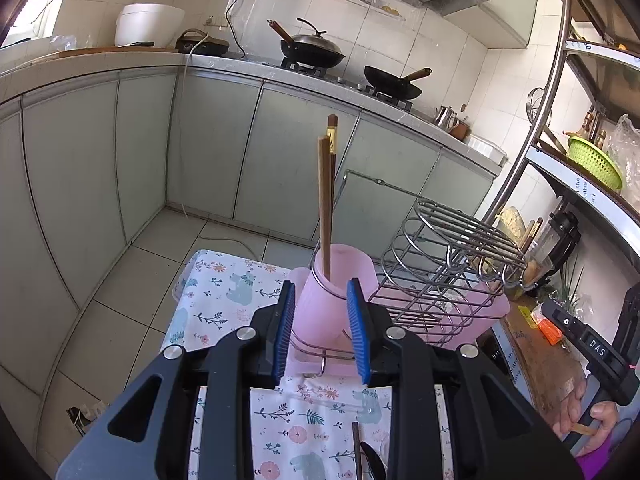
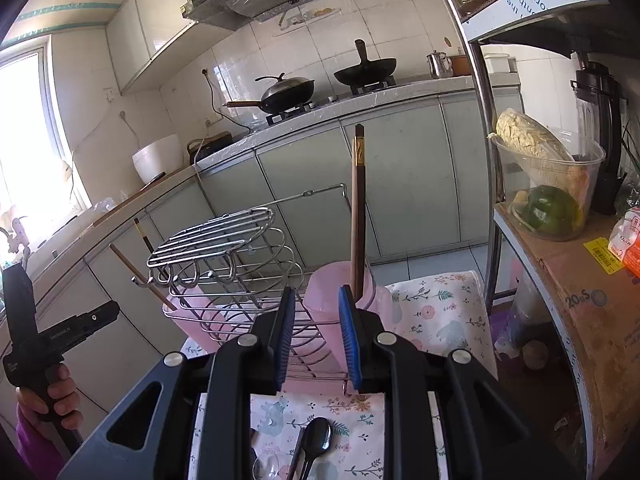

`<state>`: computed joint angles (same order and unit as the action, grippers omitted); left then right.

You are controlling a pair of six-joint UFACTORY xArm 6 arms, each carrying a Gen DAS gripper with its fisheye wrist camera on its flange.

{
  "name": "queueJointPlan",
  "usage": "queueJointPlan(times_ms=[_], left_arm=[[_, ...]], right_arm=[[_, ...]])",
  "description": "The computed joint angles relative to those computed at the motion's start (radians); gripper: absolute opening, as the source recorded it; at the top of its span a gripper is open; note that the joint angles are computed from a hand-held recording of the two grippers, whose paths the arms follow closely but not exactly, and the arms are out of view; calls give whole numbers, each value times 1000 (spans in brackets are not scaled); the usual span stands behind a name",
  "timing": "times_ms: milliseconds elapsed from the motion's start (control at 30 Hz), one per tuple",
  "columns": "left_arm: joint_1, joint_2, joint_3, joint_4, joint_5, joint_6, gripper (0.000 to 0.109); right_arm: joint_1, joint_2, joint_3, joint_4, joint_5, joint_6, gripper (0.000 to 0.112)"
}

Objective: Organize utensils
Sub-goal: 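Move both tools down toward the utensils lying on the floral cloth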

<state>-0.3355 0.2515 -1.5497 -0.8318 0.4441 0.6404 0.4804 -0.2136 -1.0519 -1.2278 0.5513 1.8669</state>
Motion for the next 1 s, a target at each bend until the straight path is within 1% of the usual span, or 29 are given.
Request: queueJointPlan(times_ms=[133,333,533,767,833,933,1000], left_arm=[[-2,-6,16,8,8,0,27],[-1,-18,48,33,25,-10,27],[5,-12,71,96,64,-56,27],[23,35,57,186,139,-173,27],[36,69,25,196,185,-222,27],[54,124,-26,216,231,-301,27],[64,171,-79,246,265,-374,27]], right_arm=[[-1,0,13,3,-17,18,21],[-1,13,28,35,-41,2,21],[-15,28,59,68,-88,18,21],[-25,45,84,103,-130,19,21],[-29,51,87,106,-144,24,21],[-35,61,93,110,-165,30,21],[-38,70,92,117,-179,27,21]])
